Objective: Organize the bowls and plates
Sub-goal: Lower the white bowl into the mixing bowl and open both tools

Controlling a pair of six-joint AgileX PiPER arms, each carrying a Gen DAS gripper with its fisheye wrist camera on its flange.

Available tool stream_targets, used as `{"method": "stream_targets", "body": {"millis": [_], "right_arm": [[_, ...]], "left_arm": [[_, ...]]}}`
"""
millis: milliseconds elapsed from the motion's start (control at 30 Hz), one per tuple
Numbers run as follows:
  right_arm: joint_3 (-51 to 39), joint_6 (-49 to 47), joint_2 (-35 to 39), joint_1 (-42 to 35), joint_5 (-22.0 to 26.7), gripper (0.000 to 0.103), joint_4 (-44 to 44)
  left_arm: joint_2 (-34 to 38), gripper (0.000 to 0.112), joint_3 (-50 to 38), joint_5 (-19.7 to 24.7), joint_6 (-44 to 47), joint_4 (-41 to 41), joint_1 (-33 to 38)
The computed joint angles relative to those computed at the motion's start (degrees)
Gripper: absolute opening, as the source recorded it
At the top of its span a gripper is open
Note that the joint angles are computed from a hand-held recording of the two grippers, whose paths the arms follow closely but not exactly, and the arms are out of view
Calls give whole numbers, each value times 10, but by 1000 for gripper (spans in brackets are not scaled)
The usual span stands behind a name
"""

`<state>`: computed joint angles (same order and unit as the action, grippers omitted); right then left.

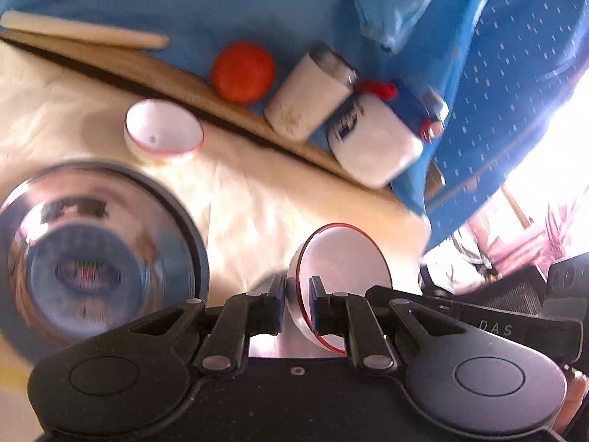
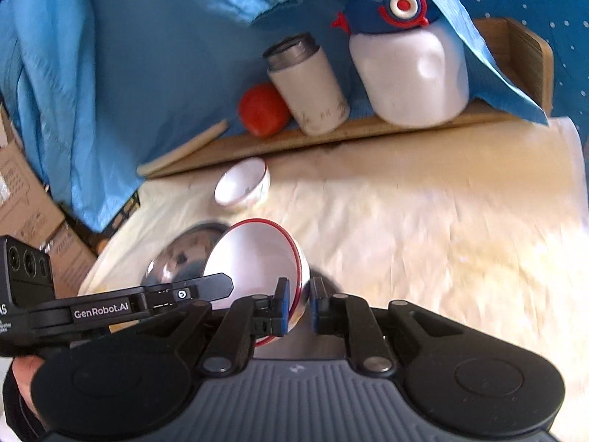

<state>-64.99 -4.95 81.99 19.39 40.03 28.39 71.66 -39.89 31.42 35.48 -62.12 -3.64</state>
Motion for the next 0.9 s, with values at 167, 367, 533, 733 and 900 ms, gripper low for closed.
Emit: {"method": "stream_targets", "body": {"millis": [167,367,533,733,900], "right_arm": [[14,59,-30,31,17,12,-67],[17,88,-26,47,27,12,-98],[12,96,-5,50,28,12,-106],[-3,98,16,55,40,12,-120],[-34,126,34,75,67,12,-169]], "left_arm": [[-24,14,25,12,-18,30,-10],[-26,14,24,16,-56,78,-23],[-11,14,11,17,-77,114,-32],[9,13,0,16,-87,133,-35],[19,13,-17,15,-117,167,-49]]}}
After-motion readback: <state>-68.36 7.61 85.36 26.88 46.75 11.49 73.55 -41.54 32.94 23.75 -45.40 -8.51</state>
